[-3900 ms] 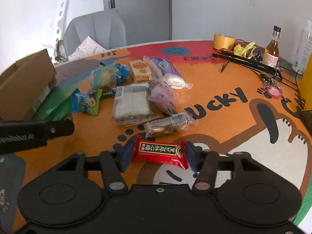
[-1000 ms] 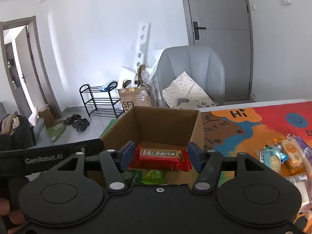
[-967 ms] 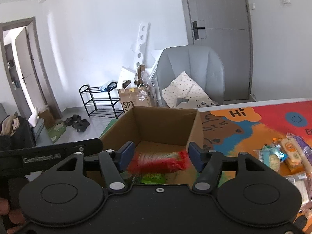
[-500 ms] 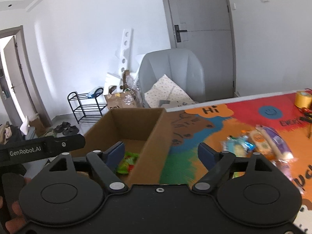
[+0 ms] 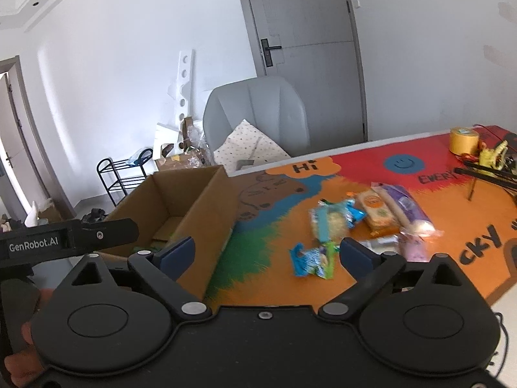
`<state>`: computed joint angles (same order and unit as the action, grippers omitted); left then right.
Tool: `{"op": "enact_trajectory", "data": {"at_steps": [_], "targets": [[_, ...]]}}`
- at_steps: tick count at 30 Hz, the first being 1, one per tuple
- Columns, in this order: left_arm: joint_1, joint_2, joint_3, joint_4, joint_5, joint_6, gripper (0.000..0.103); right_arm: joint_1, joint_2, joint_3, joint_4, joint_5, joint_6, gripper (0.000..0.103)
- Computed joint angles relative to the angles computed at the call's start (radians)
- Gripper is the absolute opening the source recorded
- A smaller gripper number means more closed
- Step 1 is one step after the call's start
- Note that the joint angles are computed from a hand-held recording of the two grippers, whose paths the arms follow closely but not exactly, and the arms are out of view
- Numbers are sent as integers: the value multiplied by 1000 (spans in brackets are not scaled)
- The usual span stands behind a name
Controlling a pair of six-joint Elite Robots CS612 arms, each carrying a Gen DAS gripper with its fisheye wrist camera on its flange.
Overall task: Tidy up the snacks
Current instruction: 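Withdraw both tools from the box back toward the snack pile, then grasp the blue biscuit packet with the left gripper while right grasps clear stick snack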
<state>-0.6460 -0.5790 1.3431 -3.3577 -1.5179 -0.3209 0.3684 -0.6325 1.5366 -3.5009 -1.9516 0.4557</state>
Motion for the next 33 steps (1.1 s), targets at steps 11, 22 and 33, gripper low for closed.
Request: {"op": "enact_trajectory", "data": {"at_steps": [11,22,33], "targets": [[-38,-6,10,23,-28,24,103,-23,-39,112,-63,32,14,102],[-67,7,-5,36,-29,49,103,-49,-50,179,-108,51,63,103],[-82,44,-65,61,-37,70,102,-79,-44,203,-128,41,108,102]]}}
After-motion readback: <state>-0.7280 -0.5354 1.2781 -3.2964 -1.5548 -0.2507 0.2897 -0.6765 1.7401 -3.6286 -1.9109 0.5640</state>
